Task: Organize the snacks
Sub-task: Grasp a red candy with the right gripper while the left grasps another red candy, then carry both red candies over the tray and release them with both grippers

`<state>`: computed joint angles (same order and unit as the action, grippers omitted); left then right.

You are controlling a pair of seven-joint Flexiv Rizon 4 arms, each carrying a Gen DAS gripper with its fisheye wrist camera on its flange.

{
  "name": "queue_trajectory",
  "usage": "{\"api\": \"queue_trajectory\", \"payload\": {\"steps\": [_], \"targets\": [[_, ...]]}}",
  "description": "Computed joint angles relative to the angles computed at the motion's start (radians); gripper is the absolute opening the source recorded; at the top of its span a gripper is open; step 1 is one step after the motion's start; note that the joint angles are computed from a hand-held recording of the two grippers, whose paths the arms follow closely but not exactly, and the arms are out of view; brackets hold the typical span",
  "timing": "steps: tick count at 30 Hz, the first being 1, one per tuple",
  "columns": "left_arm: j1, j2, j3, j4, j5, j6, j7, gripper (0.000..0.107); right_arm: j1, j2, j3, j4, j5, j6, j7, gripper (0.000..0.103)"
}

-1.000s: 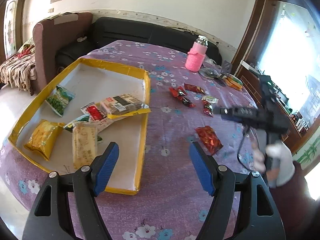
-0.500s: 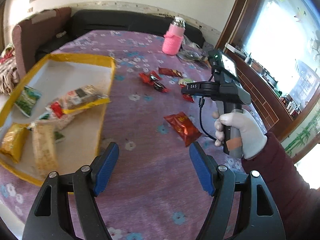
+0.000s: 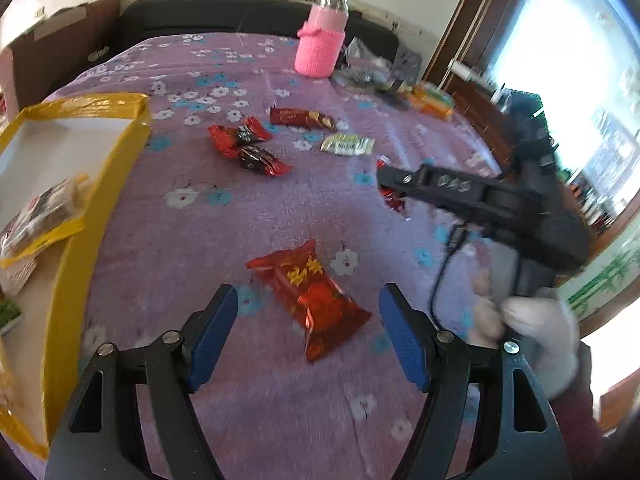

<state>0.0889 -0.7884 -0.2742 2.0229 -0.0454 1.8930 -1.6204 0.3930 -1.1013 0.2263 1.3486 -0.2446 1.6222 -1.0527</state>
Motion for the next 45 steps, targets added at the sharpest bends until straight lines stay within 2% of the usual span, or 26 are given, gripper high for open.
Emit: {"api": "queue_trajectory", "payload": {"steps": [2,5,6,7,8,14,19,21,24,27,30,32,34,37,43,45], "targets": [[-0.100,-0.006,0.091,-0.041,-0.048,-0.045,0.015,0.073,0.006,0.006,-0.006,0.011,0.000,0.011,-0.003,0.026],[-0.180,-0.019,0.162,-0.074,-0.080,-0.092,0.049,0.070,0.030,0.017,-0.039,0.029,0.001,0.034,0.003,0.026],[-0.194,-0.023,0.174,-0.077,-0.081,-0.094,0.063,0.048,0.040,0.020,-0.053,0.034,0.001,0.040,0.007,0.026],[-0.228,-0.022,0.210,-0.077,-0.093,-0.085,0.066,0.031,0.046,0.021,-0.061,0.037,0.000,0.045,0.009,0.026],[-0.237,-0.019,0.221,-0.072,-0.092,-0.080,0.072,0.031,0.049,0.022,-0.065,0.038,-0.001,0.047,0.011,0.026],[-0.161,0.017,0.165,0.009,-0.095,0.028,0.049,0.031,0.072,0.024,-0.100,0.048,-0.005,0.061,0.027,0.026],[-0.028,0.065,0.087,0.106,-0.019,0.150,-0.025,0.031,0.103,0.025,-0.146,0.057,-0.004,0.081,0.044,0.026],[0.048,0.087,0.050,0.153,0.039,0.203,-0.073,0.031,0.114,0.026,-0.161,0.061,-0.004,0.087,0.049,0.026],[0.118,0.117,0.046,0.206,0.107,0.268,-0.137,0.031,0.149,0.030,-0.208,0.074,0.005,0.113,0.060,0.026],[0.175,0.151,0.073,0.258,0.161,0.316,-0.191,0.031,0.192,0.042,-0.259,0.089,0.018,0.126,0.073,0.026],[0.213,0.186,0.132,0.296,0.184,0.336,-0.209,0.031,0.162,0.068,-0.189,0.102,-0.010,0.122,0.054,0.026],[0.250,0.196,0.156,0.306,0.197,0.338,-0.221,0.031,0.103,0.082,-0.072,0.097,-0.053,0.104,0.024,0.026],[0.326,0.193,0.145,0.302,0.242,0.330,-0.247,0.031,0.059,0.081,0.041,0.075,-0.100,0.068,-0.016,0.026],[0.383,0.174,0.150,0.276,0.271,0.309,-0.248,0.031,0.038,0.053,0.176,0.005,-0.142,-0.031,-0.086,0.025],[0.496,0.119,0.084,0.186,0.301,0.180,-0.217,0.032,0.083,-0.049,0.379,-0.171,-0.131,-0.256,-0.248,0.025],[0.532,0.101,0.051,0.161,0.294,0.132,-0.195,0.032,0.115,-0.072,0.395,-0.212,-0.120,-0.314,-0.283,0.025]]}}
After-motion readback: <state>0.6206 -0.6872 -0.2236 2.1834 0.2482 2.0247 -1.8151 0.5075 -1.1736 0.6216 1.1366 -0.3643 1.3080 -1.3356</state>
